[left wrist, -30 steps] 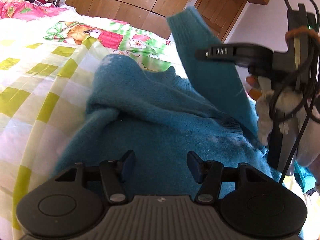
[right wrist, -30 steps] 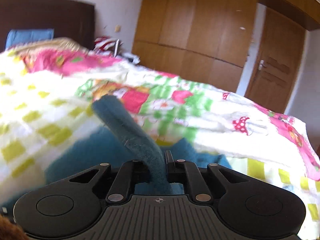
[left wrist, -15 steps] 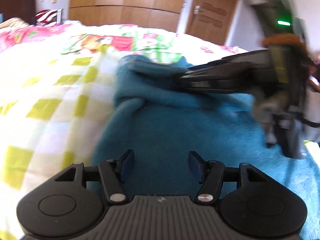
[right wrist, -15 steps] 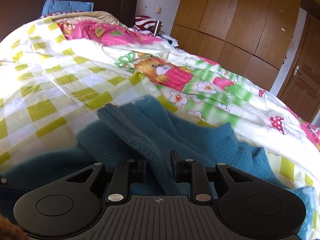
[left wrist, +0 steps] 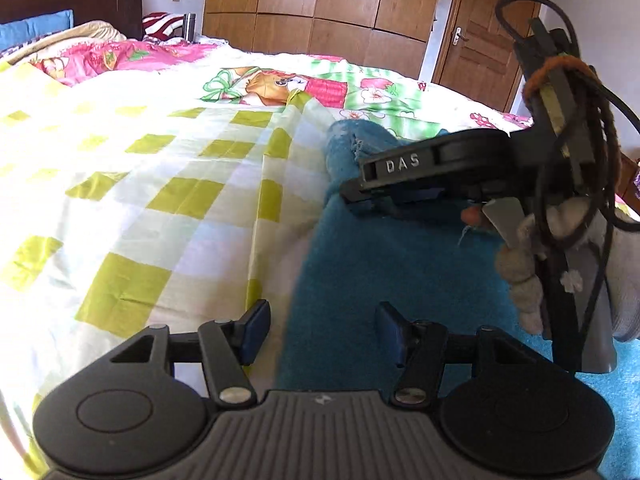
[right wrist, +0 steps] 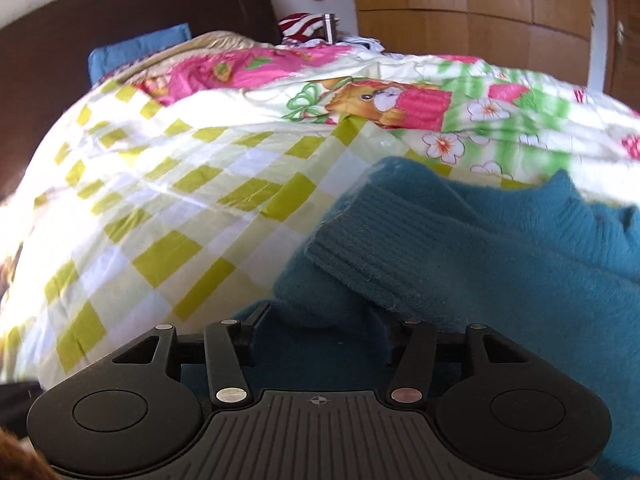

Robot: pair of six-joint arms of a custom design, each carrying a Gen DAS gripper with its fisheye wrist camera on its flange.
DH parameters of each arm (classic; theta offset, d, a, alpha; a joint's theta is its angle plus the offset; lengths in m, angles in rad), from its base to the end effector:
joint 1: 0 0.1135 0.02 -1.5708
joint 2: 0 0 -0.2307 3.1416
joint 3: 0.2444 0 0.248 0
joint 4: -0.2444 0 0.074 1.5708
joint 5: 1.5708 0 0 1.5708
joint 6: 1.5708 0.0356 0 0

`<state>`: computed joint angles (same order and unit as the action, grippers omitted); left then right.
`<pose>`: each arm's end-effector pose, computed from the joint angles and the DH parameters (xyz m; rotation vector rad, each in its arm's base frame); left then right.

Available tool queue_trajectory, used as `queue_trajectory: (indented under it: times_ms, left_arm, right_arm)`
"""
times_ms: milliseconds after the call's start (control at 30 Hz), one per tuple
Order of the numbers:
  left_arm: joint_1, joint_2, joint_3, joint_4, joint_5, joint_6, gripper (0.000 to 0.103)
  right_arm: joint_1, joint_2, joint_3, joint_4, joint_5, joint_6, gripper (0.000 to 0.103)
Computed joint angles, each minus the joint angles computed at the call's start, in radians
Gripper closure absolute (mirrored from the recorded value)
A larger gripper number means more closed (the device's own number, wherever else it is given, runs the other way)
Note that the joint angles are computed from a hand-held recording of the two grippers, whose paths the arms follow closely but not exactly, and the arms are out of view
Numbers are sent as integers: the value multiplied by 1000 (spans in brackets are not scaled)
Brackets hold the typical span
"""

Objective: Fold small clothes

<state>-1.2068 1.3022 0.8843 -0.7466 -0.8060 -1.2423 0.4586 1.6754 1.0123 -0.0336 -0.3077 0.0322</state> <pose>0.1102 -0.2170 0.2025 -0.2379 2.2500 -0.1106 0.3122 0.1661 0.1729 -0.6480 2.2077 0.6057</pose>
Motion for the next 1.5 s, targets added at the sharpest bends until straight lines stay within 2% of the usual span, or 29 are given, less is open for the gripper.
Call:
queue_trajectory:
  times_ms: [100, 167, 233, 300, 400, 467, 500, 567, 667, 833, 900, 933, 1000, 1100, 1200, 1267, 1300, 1367, 1433, 1500]
  left_arm:
    - [-15, -9, -7, 28, 21, 51, 33]
    - [-12, 2, -6, 36, 59, 79, 33]
    - [-40, 23, 28, -19, 42, 65, 33]
    - [-54, 2, 18, -31, 45, 47, 33]
    - [-57, 7, 17, -32, 47, 36, 33]
    - [-53, 19, 27, -32, 49, 46, 33]
    - [-53, 22, 31, -36, 49, 44, 33]
    - [-51, 14, 24, -36, 55, 34, 33]
    - [-42, 23, 27, -34, 66, 40, 33]
    - [-36, 71, 60, -52, 69, 55, 33]
    - [-34, 75, 76, -69, 76, 56, 33]
    - [-37, 70, 81, -79, 76, 55, 33]
    - [-45, 70, 100, -108, 74, 50, 33]
    - [-55, 92, 143, -137, 52, 71, 33]
    - [-58, 122, 201, -131, 15, 129, 33]
    - [-51, 148, 233, -94, 1, 183, 33]
    - [-36, 157, 239, -45, 12, 231, 33]
    - [-5, 204, 282, 14, 37, 302, 33]
    - [11, 272, 346, 42, 35, 360, 33]
    - [34, 326, 392, 83, 54, 414, 33]
  right_arm:
    - [-26, 8, 0, 53, -80, 159, 42]
    - [-28, 22, 12, 73, -113, 210, 37]
    - [-14, 18, 15, 56, -99, 217, 36]
    - [-17, -58, -63, 73, -103, 201, 37]
    - [-35, -141, -132, 26, -118, 189, 37]
    - [-28, -131, -142, 36, -87, 196, 37]
    - [-15, -90, -112, 32, -52, 201, 37]
    - [-2, -4, -41, 22, -50, 233, 36]
    - [61, 35, -23, 115, 32, 265, 37]
    - [172, 57, -40, 218, 205, 113, 36]
    - [194, 119, 34, 129, 245, 10, 37]
    - [191, 99, 16, 131, 243, 1, 37]
    - [143, -3, -70, 138, 168, 8, 45]
    - [5, -242, -266, 147, 69, -4, 46]
    - [-176, -496, -431, 84, 80, -101, 46]
    - [-289, -653, -543, 93, 158, -225, 45]
    - [-328, -711, -597, 124, 200, -299, 44]
    - [-395, -755, -719, 287, 306, -528, 42]
    - [-437, -670, -796, 498, 346, -719, 44]
    - [-483, -513, -798, 648, 305, -832, 46]
